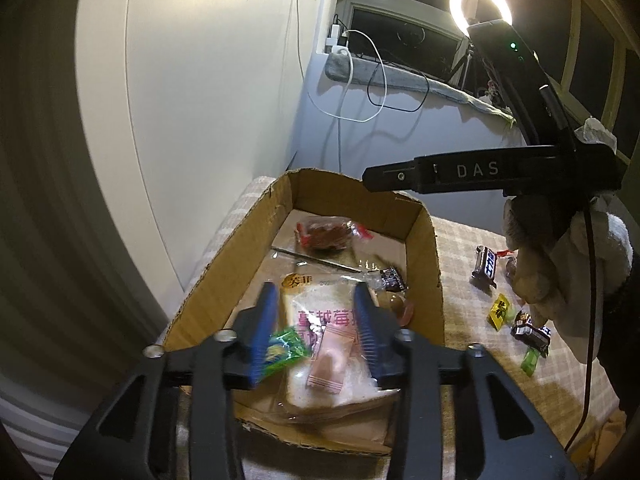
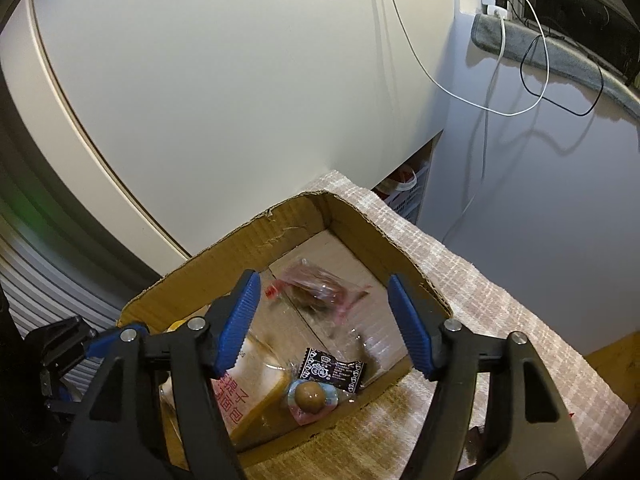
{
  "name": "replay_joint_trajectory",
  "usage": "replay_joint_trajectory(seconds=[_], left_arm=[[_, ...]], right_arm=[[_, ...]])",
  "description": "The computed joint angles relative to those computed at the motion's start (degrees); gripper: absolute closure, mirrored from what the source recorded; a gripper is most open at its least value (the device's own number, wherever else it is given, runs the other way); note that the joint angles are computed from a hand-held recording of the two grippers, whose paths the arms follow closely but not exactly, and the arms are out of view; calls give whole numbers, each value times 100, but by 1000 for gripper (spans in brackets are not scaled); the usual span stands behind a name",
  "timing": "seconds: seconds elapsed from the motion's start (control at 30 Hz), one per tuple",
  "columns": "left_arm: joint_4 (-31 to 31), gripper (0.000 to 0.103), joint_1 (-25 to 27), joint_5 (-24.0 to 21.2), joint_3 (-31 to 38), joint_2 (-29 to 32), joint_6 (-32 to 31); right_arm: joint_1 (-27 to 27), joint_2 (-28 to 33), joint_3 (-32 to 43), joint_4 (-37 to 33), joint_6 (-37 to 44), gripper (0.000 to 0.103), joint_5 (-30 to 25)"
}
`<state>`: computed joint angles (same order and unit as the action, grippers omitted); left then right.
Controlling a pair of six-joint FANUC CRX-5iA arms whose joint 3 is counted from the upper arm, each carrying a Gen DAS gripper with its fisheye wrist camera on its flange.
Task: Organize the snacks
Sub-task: 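Move both tools back over the remaining snacks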
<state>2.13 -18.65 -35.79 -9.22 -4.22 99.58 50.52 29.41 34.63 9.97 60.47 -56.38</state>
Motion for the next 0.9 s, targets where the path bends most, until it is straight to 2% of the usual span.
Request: replay_joint_trajectory(seconds=[0.13,0.4,0.6,0.9], left_arm=[[-54,55,-44,10,10,-33,69],[-301,55,-248,-57,149,-42,281],[-431,55,-466,-89,271,3,410],[-165,55,-814,-38,440,275,186]], right_arm=[[44,-75,-132,161,-87,20,10],[89,-415,-604,414,-308,19,153],[91,-835,-1203,637,-529,14,349],[23,-1622,-2286,927,-789,14,543]])
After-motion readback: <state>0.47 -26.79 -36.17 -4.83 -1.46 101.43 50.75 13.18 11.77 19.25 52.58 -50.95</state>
